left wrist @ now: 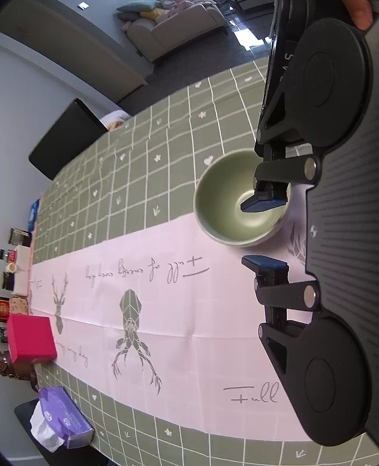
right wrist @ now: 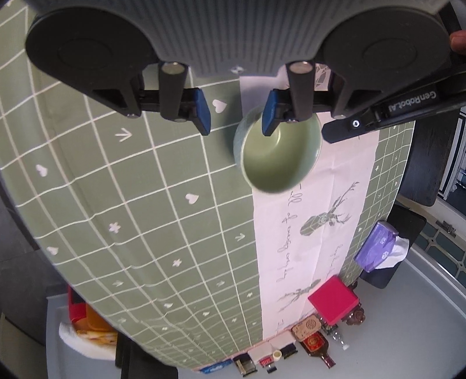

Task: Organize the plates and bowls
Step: 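Move both grippers to the pale green bowl rim and grip it, then lift the green bowl with both grippers and carry it over the steel bowls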

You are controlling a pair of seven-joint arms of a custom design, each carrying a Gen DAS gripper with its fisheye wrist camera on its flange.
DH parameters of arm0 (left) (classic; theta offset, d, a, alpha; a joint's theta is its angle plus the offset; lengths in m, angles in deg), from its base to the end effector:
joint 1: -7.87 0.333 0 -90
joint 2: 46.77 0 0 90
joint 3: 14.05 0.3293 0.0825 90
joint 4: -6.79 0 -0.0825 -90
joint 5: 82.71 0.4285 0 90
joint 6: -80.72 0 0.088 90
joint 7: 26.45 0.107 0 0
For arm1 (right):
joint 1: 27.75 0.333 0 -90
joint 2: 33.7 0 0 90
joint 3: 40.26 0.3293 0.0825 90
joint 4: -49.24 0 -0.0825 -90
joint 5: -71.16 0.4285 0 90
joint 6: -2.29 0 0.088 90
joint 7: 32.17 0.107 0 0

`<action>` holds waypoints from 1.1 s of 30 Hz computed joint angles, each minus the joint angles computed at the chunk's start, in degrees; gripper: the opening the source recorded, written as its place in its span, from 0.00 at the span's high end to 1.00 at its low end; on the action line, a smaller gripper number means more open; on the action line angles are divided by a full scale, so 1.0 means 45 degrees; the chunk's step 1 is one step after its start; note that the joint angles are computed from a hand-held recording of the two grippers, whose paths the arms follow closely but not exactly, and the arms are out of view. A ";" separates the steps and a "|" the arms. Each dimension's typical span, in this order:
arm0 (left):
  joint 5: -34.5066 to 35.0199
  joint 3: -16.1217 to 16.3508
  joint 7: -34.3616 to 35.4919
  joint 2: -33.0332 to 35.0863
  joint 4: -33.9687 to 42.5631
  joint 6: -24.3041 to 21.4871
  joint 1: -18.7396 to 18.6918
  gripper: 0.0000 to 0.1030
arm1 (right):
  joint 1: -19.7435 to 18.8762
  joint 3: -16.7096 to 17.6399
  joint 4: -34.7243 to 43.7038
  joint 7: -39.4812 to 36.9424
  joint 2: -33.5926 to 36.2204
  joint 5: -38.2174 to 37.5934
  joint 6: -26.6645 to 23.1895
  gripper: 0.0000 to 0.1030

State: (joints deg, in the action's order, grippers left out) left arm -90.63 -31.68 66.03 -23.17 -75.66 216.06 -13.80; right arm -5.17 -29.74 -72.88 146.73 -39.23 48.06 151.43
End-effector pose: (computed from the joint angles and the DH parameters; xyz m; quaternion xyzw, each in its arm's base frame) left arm 0.6192 -0.4547 0.5245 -0.4476 0.8480 -0.2834 0.0134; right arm 0.4983 0.3375 0.5052 -0.4085 0.8572 -0.0739 0.3047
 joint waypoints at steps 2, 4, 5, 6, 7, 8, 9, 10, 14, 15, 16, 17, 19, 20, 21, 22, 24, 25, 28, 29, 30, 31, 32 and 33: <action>0.0239 0.0108 -0.0263 0.0452 0.0644 -0.0529 -0.0156 0.70 | 0.0002 -0.0079 0.0130 -0.0215 0.0246 0.0270 0.0107 0.69; 0.0290 0.0150 -0.0494 0.0759 0.1079 -0.0844 -0.0220 0.71 | 0.0020 -0.0163 0.0233 -0.0390 0.0427 0.0543 0.0172 0.71; 0.0292 0.0151 -0.0562 0.0918 0.1290 -0.0952 -0.0241 0.71 | 0.0031 -0.0204 0.0275 -0.0474 0.0498 0.0704 0.0182 0.71; 0.0367 0.0176 -0.0629 0.1118 0.1584 -0.1187 -0.0293 0.71 | 0.0044 -0.0239 0.0314 -0.0549 0.0554 0.0846 0.0174 0.71; 0.0475 0.0224 -0.0737 0.1300 0.1862 -0.1438 -0.0363 0.73 | 0.0059 -0.0273 0.0357 -0.0669 0.0608 0.1008 0.0162 0.71; 0.0583 0.0263 -0.0820 0.1463 0.2097 -0.1621 -0.0432 0.76 | 0.0074 -0.0303 0.0408 -0.0791 0.0662 0.1168 0.0137 0.72; 0.0677 0.0288 -0.0860 0.1635 0.2338 -0.1806 -0.0492 0.78 | 0.0085 -0.0334 0.0447 -0.0895 0.0710 0.1319 0.0140 0.75; 0.0716 0.0291 -0.0880 0.1753 0.2490 -0.1903 -0.0523 0.79 | 0.0099 -0.0361 0.0498 -0.1013 0.0761 0.1503 0.0122 0.76; 0.0930 0.0341 -0.0951 0.1967 0.2769 -0.2125 -0.0675 0.88 | 0.0148 -0.0423 0.0699 -0.1329 0.0917 0.1885 0.0071 0.85; 0.1086 0.0407 -0.1031 0.1953 0.2752 -0.2091 -0.0752 0.91 | 0.0159 -0.0431 0.0834 -0.1336 0.0985 0.1879 -0.0112 0.85; 0.1240 0.0470 -0.1142 0.1943 0.2743 -0.2065 -0.0826 0.93 | 0.0180 -0.0435 0.0919 -0.1345 0.1020 0.1863 -0.0249 0.86; 0.1264 0.0462 -0.1175 0.1944 0.2744 -0.2074 -0.0823 0.93 | 0.0204 -0.0435 0.1013 -0.1357 0.1058 0.1811 -0.0400 0.86; 0.1301 0.0437 -0.1159 0.1941 0.2750 -0.2110 -0.0808 0.93 | 0.0247 -0.0445 0.1144 -0.1339 0.1110 0.1716 -0.0635 0.87; 0.1326 0.0438 -0.1178 0.1938 0.2761 -0.2147 -0.0813 0.93 | 0.0264 -0.0454 0.1175 -0.1311 0.1119 0.1695 -0.0702 0.87; 0.1365 0.0448 -0.1212 0.1929 0.2769 -0.2200 -0.0828 0.93 | 0.0276 -0.0463 0.1192 -0.1288 0.1122 0.1693 -0.0748 0.87; 0.1420 0.0459 -0.1250 0.1923 0.2793 -0.2270 -0.0860 0.93 | 0.0287 -0.0470 0.1207 -0.1269 0.1123 0.1712 -0.0789 0.88; 0.1472 0.0455 -0.1274 0.1817 0.2660 -0.2188 -0.0870 0.93 | 0.0310 -0.0473 0.1239 -0.1225 0.1111 0.1771 -0.0917 0.88; 0.1487 0.0445 -0.1268 0.1710 0.2521 -0.2096 -0.0859 0.93 | 0.0319 -0.0473 0.1245 -0.1245 0.1096 0.1795 -0.0949 0.88; 0.1389 0.0374 -0.1281 0.1417 0.2203 -0.1912 -0.0786 0.93 | 0.0345 -0.0445 0.1227 -0.1054 0.0947 0.1664 -0.1084 0.89; 0.1358 0.0351 -0.1277 0.1323 0.2127 -0.1886 -0.0769 0.93 | 0.0348 -0.0428 0.1209 -0.0994 0.0873 0.1599 -0.1139 0.89; 0.1335 0.0324 -0.1239 0.1203 0.2014 -0.1841 -0.0749 0.93 | 0.0352 -0.0400 0.1196 -0.0884 0.0780 0.1506 -0.1220 0.89; 0.1325 0.0306 -0.1217 0.1050 0.1858 -0.1758 -0.0736 0.93 | 0.0351 -0.0370 0.1182 -0.0777 0.0682 0.1404 -0.1295 0.90; 0.1300 0.0286 -0.1203 0.0878 0.1680 -0.1654 -0.0716 0.93 | 0.0350 -0.0335 0.1165 -0.0699 0.0584 0.1317 -0.1353 0.90; 0.1262 0.0259 -0.1160 0.0718 0.1520 -0.1569 -0.0685 0.93 | 0.0351 -0.0291 0.1157 -0.0618 0.0467 0.1224 -0.1447 0.90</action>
State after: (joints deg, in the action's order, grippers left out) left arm -84.95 -30.52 60.81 -19.94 -68.82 208.99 -16.88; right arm -3.59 -31.05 -67.68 143.94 -37.13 53.57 144.91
